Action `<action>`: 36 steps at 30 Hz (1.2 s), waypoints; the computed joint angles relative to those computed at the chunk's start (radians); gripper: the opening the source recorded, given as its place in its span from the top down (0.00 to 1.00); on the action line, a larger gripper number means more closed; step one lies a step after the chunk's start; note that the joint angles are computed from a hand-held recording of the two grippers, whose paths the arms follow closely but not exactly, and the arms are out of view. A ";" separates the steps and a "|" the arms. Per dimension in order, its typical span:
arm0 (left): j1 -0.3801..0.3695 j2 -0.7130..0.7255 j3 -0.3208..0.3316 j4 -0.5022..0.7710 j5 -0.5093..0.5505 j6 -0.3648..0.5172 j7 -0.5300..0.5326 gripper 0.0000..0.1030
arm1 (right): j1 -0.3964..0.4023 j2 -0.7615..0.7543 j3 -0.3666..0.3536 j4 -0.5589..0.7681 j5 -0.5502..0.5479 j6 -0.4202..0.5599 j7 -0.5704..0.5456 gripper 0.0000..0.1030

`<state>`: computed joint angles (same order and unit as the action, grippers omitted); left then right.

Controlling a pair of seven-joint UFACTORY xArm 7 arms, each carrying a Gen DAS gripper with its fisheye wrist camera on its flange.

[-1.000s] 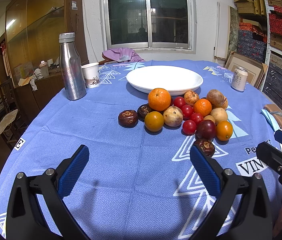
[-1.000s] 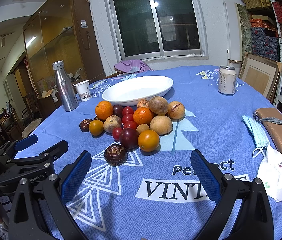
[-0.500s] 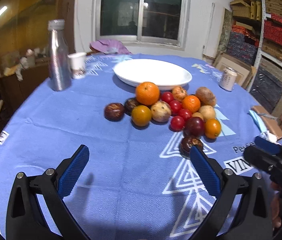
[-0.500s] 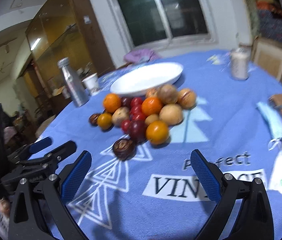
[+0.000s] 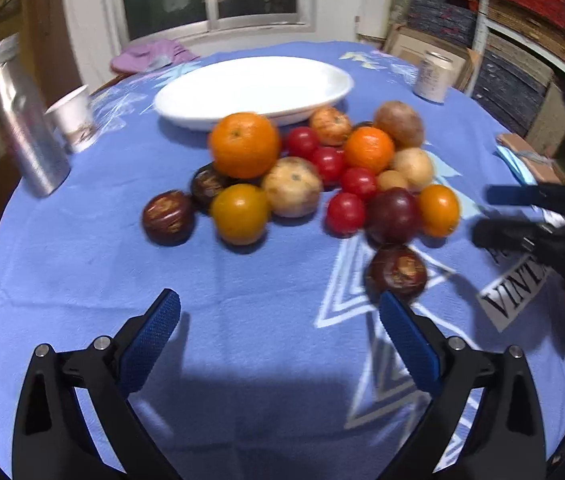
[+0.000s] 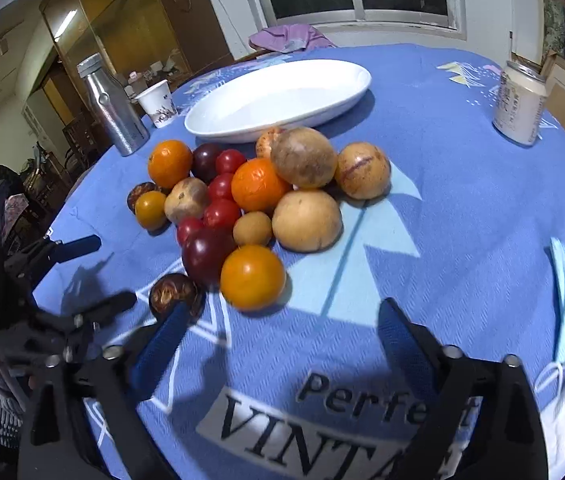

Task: Organize fruits
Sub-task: 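Grasp a dark red wrinkled fruit with the left gripper while the right grasps a small orange, then carry both fruits over the white plate and open both grippers to release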

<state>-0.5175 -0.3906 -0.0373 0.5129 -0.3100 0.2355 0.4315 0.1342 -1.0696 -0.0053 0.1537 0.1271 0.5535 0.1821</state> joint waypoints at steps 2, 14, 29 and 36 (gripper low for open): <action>-0.022 -0.008 -0.013 -0.015 0.013 -0.031 0.023 0.05 | 0.028 0.039 -0.043 -0.001 0.019 -0.040 -0.036 0.28; -0.146 0.103 0.016 0.085 -0.192 0.047 0.211 0.48 | 0.092 0.174 -0.121 0.044 0.107 -0.109 -0.172 0.62; -0.098 0.008 0.017 0.074 -0.386 0.119 0.335 0.60 | 0.044 0.024 -0.045 -0.018 0.084 -0.152 -0.132 0.62; 0.064 0.159 -0.064 0.341 -0.188 0.035 0.072 0.60 | -0.012 0.214 -0.091 0.231 0.063 -0.166 -0.113 0.62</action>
